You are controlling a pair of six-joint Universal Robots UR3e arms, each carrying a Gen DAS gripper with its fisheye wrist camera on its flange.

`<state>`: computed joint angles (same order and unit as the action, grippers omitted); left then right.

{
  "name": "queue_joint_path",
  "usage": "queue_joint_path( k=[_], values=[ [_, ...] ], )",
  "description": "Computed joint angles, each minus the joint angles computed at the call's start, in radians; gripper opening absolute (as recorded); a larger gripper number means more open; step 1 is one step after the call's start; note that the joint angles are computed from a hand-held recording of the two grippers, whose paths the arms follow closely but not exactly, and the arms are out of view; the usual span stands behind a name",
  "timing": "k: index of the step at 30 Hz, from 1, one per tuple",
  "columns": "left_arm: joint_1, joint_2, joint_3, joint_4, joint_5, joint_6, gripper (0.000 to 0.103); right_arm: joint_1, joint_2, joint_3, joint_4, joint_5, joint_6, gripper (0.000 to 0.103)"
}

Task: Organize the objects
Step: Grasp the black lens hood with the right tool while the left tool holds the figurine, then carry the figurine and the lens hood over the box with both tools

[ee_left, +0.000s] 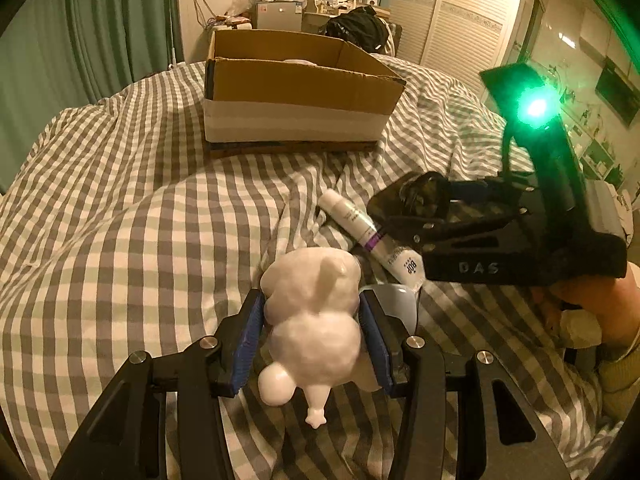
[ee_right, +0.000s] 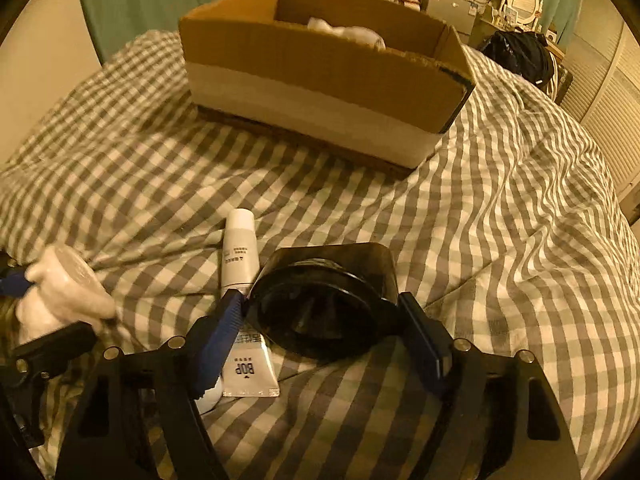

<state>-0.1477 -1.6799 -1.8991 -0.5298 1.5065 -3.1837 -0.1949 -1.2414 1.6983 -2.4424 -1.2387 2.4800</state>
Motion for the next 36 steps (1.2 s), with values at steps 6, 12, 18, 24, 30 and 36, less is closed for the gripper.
queue_joint_path(
  k=[6,12,18,24,30,36],
  values=[
    [-0.016,0.032,-0.028,-0.001,0.005,-0.004,0.049,-0.015,-0.061,0.073,-0.056,0.038,-0.012,0.077],
    [-0.03,0.059,-0.062,-0.006,0.035,-0.018,0.049,-0.024,-0.087,0.107,-0.09,0.053,-0.024,0.077],
    [0.004,0.1,-0.094,-0.015,0.035,-0.024,0.049,-0.043,-0.118,0.135,-0.097,0.081,-0.03,0.077],
    [0.009,0.113,-0.068,-0.016,0.049,-0.012,0.049,-0.069,-0.163,0.154,-0.088,0.125,-0.038,0.077],
    [0.013,0.082,0.037,-0.039,0.056,0.02,0.049,-0.09,-0.211,0.139,-0.063,0.17,-0.049,0.077],
    [0.012,-0.007,0.213,-0.06,0.044,0.045,0.049,-0.08,-0.223,0.053,-0.024,0.198,-0.052,0.076]
  ],
)
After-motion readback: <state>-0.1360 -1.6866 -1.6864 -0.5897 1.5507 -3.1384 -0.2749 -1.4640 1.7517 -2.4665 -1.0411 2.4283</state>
